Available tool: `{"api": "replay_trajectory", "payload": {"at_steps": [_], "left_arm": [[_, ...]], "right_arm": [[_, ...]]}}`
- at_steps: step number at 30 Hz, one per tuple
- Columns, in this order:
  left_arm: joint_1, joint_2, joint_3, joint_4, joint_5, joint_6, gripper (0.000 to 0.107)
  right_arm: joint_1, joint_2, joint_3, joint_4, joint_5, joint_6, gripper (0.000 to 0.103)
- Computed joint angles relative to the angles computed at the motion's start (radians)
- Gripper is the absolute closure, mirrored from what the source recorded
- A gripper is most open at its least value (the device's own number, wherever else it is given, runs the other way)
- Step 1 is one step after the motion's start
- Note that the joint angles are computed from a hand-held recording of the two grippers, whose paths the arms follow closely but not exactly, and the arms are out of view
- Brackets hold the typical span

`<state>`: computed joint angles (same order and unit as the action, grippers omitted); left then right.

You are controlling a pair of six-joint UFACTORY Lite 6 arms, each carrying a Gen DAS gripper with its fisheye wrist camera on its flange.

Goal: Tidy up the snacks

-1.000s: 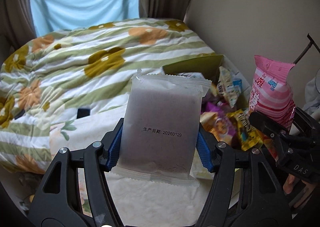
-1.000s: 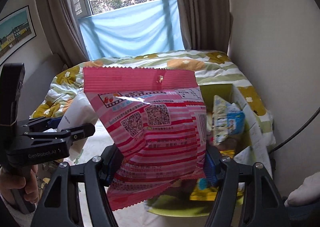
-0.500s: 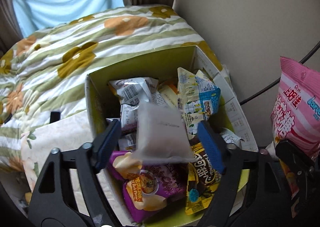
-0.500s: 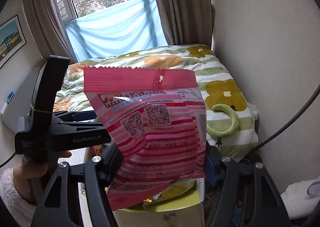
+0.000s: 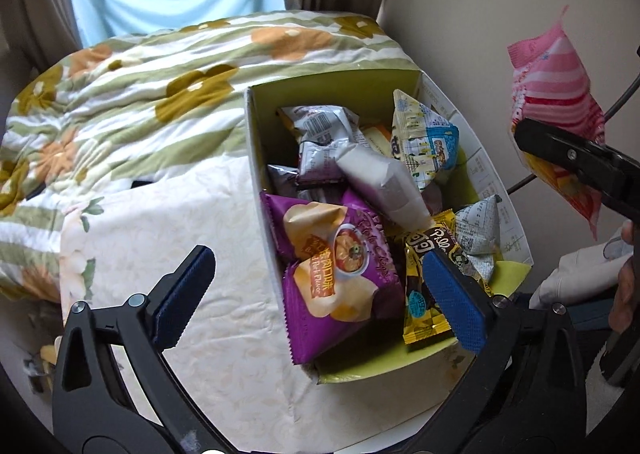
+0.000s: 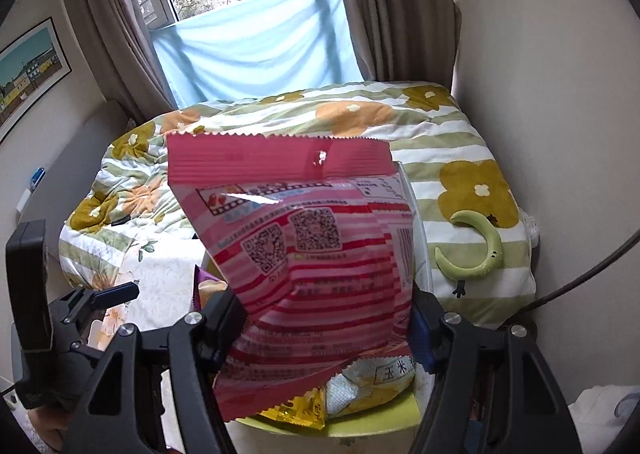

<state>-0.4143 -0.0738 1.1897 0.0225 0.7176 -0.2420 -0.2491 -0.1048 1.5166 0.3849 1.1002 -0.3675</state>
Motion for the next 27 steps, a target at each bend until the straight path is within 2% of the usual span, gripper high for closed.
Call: {"api": "replay_trajectory", "payload": {"at_steps": [6,7,9,14,19,23,27], "left_arm": [[0.054,-0.075,-0.035,0.043,0.037,-0.040,0.004],[0.063,-0.085,-0.045,0.046,0.039,-0.042,0.004],[0.077,-0.101,-0.068,0.054,0.036,-0.049,0.004],[0.098,-0.186,-0.184,0.038,0.027,-0.040,0.004],[0.119,-0.260,-0.271,-0.010,0.023,0.013,0.004],[0.134,-0.365,-0.307,-0.020,0.060,0.040,0.004],[0.164,-0.518,-0.301,0.002,0.159,0.065,0.004]], "right_arm": [[0.097,0.182,0.121,-0.053,-0.022,0.034,0.035],[0.103,0.188,0.110,-0.058,-0.036,0.034,0.029],[0.103,0.157,0.051,-0.055,-0.080,0.039,0.001],[0.089,-0.007,-0.148,-0.071,-0.164,0.068,0.000],[0.085,-0.149,-0.277,-0.084,-0.174,0.094,0.000],[0.110,-0.236,-0.294,-0.114,-0.136,0.149,0.001],[0.195,-0.349,-0.286,-0.178,-0.082,0.269,0.001]]}}
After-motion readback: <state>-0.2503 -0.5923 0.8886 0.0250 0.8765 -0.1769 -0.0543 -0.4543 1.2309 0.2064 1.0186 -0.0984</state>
